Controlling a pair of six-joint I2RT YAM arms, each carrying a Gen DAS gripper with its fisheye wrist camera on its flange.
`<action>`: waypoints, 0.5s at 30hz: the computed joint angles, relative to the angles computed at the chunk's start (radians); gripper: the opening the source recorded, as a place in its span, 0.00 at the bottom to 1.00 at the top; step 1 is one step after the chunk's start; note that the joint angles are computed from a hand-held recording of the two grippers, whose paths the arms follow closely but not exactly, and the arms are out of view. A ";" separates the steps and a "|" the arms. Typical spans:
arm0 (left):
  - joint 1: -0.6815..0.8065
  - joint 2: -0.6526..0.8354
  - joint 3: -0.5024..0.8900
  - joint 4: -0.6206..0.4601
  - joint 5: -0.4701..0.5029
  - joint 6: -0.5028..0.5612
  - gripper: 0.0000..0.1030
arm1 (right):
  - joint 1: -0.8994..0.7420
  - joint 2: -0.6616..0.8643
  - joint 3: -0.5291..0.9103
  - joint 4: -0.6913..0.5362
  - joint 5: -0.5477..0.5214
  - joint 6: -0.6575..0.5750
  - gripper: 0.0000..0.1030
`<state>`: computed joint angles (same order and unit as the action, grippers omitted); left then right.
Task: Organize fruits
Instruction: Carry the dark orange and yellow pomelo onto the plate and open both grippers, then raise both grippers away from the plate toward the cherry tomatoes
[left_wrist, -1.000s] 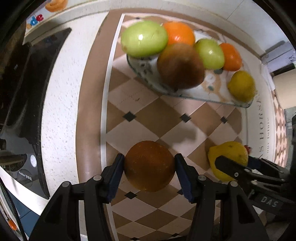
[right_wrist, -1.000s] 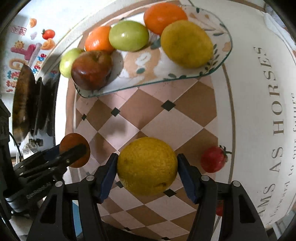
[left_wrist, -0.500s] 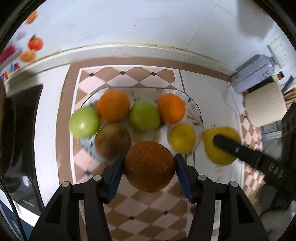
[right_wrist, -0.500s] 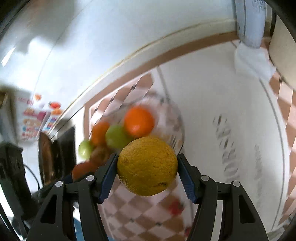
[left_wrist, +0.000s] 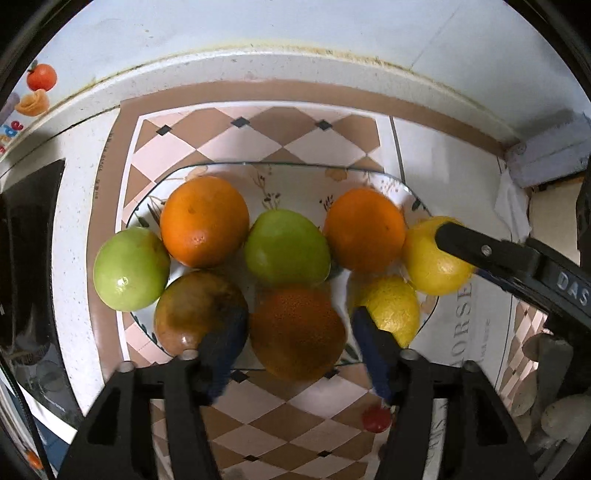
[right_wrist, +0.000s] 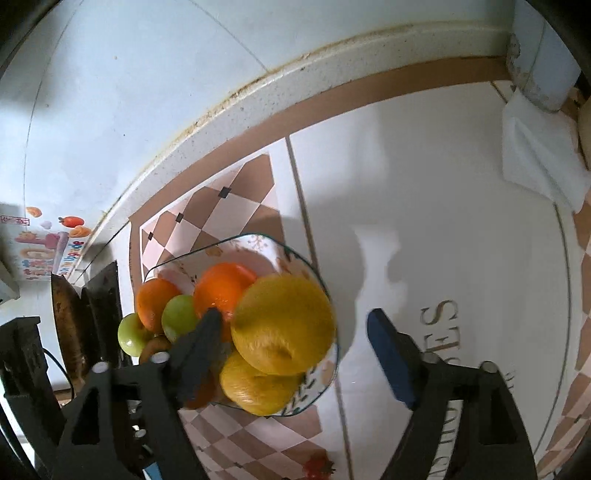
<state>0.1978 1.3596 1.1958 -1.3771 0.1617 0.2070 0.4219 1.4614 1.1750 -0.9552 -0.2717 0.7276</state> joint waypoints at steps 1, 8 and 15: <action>0.004 -0.001 0.000 0.001 0.009 -0.005 0.81 | -0.011 -0.004 -0.005 -0.001 -0.011 -0.014 0.82; 0.022 -0.046 0.002 0.015 -0.038 -0.040 0.85 | 0.064 -0.060 0.016 -0.129 0.156 -0.066 0.91; 0.152 -0.213 -0.030 0.015 -0.118 0.097 0.85 | 0.324 -0.133 0.096 -0.301 0.384 0.062 0.93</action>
